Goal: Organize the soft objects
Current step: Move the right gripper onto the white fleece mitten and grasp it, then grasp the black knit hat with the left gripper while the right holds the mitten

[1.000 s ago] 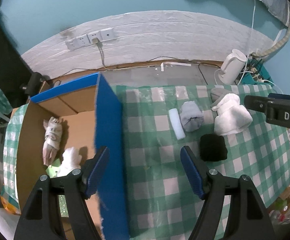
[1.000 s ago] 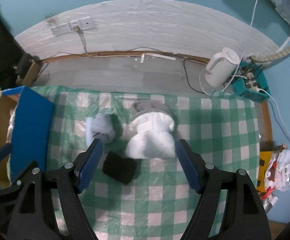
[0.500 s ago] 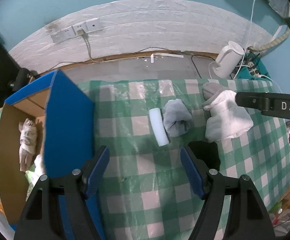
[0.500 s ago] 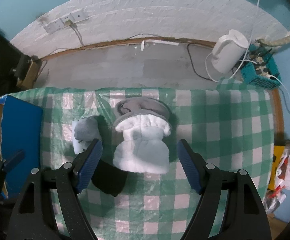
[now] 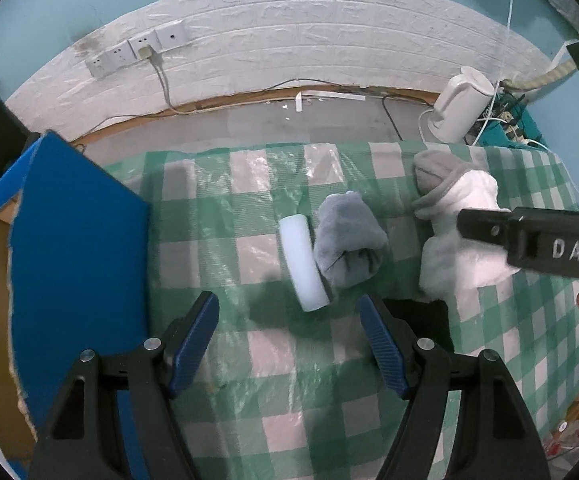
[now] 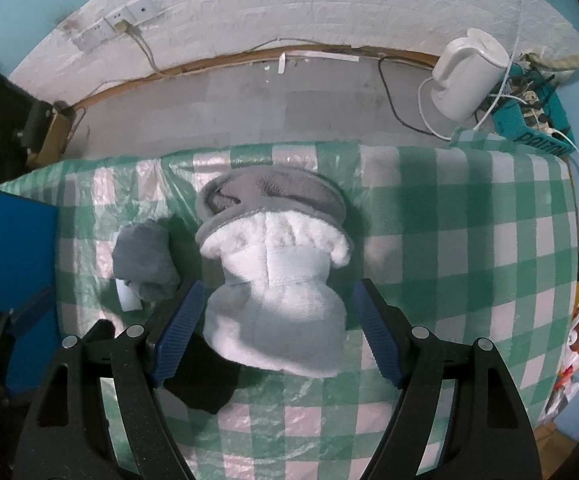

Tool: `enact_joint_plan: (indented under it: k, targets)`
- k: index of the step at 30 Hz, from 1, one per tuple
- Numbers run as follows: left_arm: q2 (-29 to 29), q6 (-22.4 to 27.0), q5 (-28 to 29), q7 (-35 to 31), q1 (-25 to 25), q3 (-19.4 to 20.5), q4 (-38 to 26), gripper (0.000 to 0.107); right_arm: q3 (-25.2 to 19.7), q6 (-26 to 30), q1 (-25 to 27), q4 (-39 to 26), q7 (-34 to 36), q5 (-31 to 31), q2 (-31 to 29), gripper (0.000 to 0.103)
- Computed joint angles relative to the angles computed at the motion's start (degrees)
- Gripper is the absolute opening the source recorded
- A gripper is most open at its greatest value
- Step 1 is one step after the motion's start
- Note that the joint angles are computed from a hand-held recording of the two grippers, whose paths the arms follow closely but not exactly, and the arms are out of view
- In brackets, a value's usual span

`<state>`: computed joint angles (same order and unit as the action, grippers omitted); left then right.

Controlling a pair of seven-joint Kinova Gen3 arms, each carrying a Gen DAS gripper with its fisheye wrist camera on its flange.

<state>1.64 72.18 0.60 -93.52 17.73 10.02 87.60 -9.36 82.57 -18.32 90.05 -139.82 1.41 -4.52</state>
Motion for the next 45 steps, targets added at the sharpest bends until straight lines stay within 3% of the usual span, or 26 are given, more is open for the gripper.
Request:
enact_joint_plan:
  k: [11, 16, 21, 27, 29, 45]
  targets:
    - [1.48, 0.00, 0.00, 0.29, 0.53, 0.02, 0.45, 0.074, 0.24, 0.05, -0.87, 0.45, 1.17, -0.47, 2.90, 0.076]
    - [1.20, 0.37, 1.17, -0.50, 0.21, -0.16, 0.60, 0.075, 1.04, 0.01, -0.25, 0.91, 2.36, -1.91, 1.73, 0.054]
    - [0.82, 0.41, 1.02, -0.40, 1.33, 0.76, 1.20, 0.075, -0.01, 2.82, -0.84, 0.19, 1.20, -0.15, 1.84, 0.047]
    - [0.40, 0.21, 0.59, 0.80, 3.42, 1.96, 1.64, 0.075, -0.62, 6.02, -1.76, 0.13, 0.21, 1.52, 1.00, 0.046]
    - [0.11, -0.10, 0.76, 0.47, 3.84, 2.13, 1.87, 0.080, -0.60, 5.94, -1.59, 1.10, -0.23, 1.18, -0.18, 0.046]
    - [0.71, 0.08, 0.43, 3.19, 7.19, 3.63, 2.46, 0.080, -0.88, 5.20, 2.40, 7.04, -1.57, -0.92, -7.02, 0.046]
